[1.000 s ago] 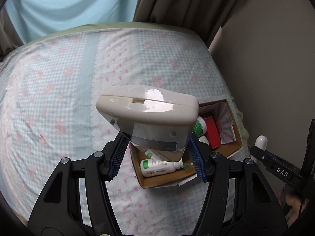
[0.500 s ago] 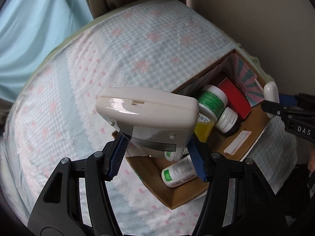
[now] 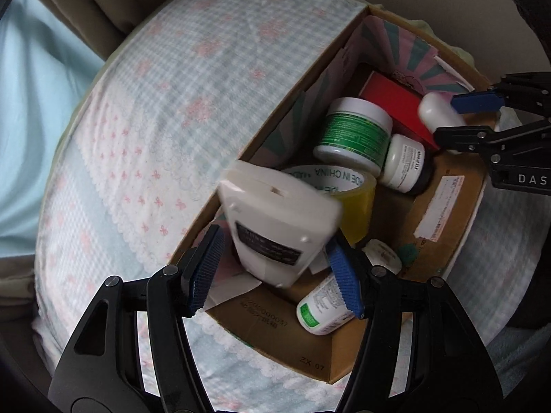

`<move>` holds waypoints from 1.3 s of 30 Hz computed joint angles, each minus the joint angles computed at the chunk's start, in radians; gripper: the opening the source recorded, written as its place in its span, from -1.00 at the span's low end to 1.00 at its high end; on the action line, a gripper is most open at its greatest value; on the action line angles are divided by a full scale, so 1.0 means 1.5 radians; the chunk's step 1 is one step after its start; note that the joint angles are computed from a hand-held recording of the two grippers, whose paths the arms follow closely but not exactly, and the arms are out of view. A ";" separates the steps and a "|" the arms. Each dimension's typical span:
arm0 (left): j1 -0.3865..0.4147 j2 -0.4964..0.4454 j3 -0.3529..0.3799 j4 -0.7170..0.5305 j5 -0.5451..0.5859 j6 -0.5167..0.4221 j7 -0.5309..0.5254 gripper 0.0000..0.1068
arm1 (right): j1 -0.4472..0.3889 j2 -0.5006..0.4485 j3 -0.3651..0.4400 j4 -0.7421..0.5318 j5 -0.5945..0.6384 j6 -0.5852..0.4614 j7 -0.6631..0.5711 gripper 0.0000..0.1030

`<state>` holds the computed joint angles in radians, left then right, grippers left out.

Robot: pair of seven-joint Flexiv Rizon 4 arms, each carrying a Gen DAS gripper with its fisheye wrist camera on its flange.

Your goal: Organize rigid objects

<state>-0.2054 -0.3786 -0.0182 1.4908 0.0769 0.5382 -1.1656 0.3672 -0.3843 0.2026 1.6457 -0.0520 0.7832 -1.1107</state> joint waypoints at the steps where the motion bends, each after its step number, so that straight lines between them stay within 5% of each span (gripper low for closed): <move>1: 0.004 0.003 -0.005 0.003 -0.014 -0.003 0.007 0.90 | -0.004 -0.001 0.003 -0.003 0.011 0.006 -0.002 0.35; 2: 0.008 0.009 -0.007 0.013 -0.027 0.006 0.012 0.93 | -0.008 0.000 0.004 -0.004 0.021 0.012 -0.004 0.87; 3: 0.009 0.013 -0.008 0.019 -0.033 0.008 0.014 0.92 | -0.010 0.003 0.004 0.000 0.025 0.024 -0.002 1.00; 24: 0.031 0.112 -0.001 0.114 -0.058 0.054 -0.030 0.92 | 0.019 0.054 -0.002 0.018 -0.030 0.012 0.031 1.00; 39: 0.076 0.324 0.029 0.238 -0.098 0.090 -0.032 0.92 | 0.095 0.146 0.029 0.016 -0.121 -0.019 0.152 1.00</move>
<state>-0.0916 0.1080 0.0251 1.8483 -0.0701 0.6738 -1.2139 0.5103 -0.1647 0.2461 1.6701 -0.2338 0.7542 -0.8823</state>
